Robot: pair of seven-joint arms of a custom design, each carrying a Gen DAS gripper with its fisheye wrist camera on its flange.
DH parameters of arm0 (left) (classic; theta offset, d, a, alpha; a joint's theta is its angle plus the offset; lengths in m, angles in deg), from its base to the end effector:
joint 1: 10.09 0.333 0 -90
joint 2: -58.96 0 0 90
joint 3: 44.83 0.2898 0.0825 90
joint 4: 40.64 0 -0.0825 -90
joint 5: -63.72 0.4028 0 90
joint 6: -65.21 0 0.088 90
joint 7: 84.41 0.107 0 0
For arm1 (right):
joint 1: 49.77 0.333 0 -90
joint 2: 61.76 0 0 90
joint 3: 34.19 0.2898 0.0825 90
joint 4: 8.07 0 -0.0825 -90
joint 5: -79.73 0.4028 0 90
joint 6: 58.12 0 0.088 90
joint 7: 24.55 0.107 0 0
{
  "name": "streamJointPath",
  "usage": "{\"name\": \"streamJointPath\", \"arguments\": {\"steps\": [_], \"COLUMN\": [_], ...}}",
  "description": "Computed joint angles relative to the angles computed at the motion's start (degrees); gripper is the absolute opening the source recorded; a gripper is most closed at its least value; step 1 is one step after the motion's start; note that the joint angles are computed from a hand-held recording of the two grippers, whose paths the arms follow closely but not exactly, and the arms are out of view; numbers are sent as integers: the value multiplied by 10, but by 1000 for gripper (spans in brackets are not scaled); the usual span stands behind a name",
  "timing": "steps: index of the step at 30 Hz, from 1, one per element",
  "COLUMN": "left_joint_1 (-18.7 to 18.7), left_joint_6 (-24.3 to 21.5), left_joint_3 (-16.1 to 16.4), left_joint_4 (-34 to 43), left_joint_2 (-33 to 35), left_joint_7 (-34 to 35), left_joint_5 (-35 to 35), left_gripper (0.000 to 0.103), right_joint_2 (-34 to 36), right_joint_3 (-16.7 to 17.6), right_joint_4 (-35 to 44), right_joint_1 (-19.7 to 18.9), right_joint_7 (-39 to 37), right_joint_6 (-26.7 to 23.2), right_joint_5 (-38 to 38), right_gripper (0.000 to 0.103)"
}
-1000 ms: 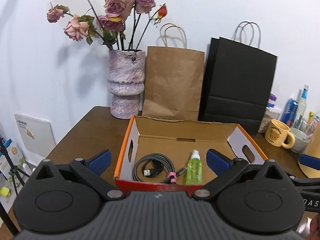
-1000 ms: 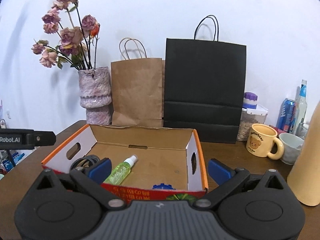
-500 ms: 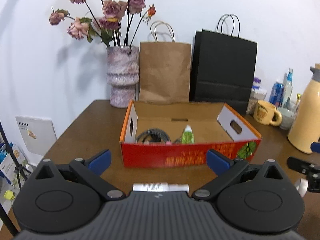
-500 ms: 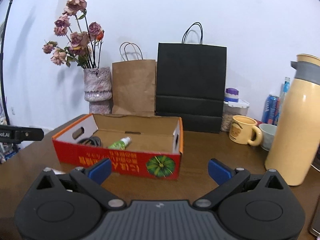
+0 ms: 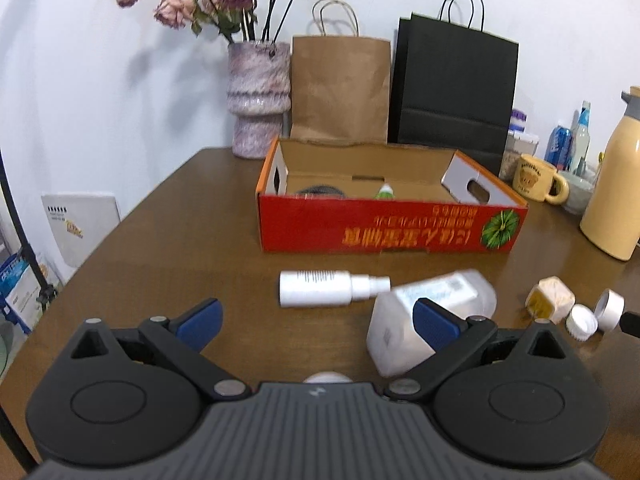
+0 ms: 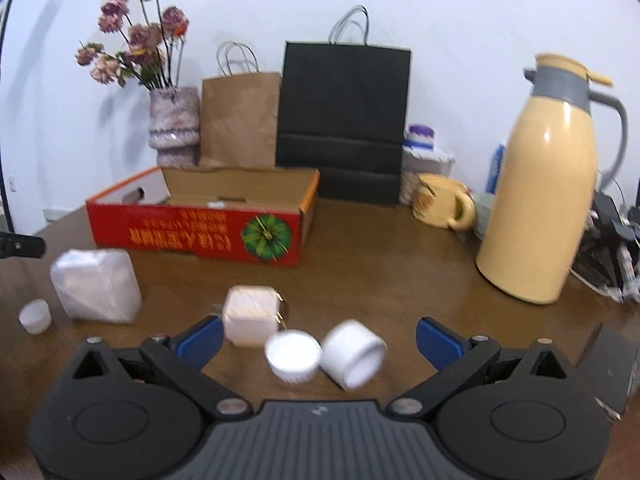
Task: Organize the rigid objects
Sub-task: 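Withdraw both tools from the box back toward the table objects, then grasp the white tape roll with the right tool while the left tool grasps the white bottle cap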
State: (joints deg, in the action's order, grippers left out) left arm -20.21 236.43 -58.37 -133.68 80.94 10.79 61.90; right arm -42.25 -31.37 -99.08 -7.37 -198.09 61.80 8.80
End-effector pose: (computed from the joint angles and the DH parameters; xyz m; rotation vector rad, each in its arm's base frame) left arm 0.6716 -0.2632 0.4950 -1.3174 2.0110 -1.1237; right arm 0.5261 0.4590 0.4538 -1.3421 1.8397 -1.1669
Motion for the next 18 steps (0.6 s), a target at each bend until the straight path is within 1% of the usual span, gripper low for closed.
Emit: {"name": "streamJointPath", "arguments": {"steps": [4,8,11,14,17,18], "left_joint_1": [5,6,-3,3,6,8], "left_joint_6": [10,22,33,41,45,46], "left_joint_3": [-3,-2,9,2,-2,-4], "left_joint_4": [-28,-40,-44,-46,-46,-46], "left_joint_2": [-10,-11,-12,-9,-6,-5], "left_joint_7": [3,0,-15,-14,-14,-13], "left_joint_5": [-3,-7,3,2,2,1], "left_gripper": [103,103,103,103,103,103], "right_joint_2": [-15,-21,-21,-19,-12,-9], "right_joint_3": [4,4,2,-1,-7,-8], "right_joint_4": [-33,-52,-57,-59,-53,-50], "right_joint_1": [-8,-19,-31,-46,-54,-57], "right_joint_7": [6,13,20,20,14,13], "right_joint_6": [9,24,40,69,85,91], "right_joint_5": [17,14,16,19,19,22], "right_gripper": [103,103,103,102,96,92]}}
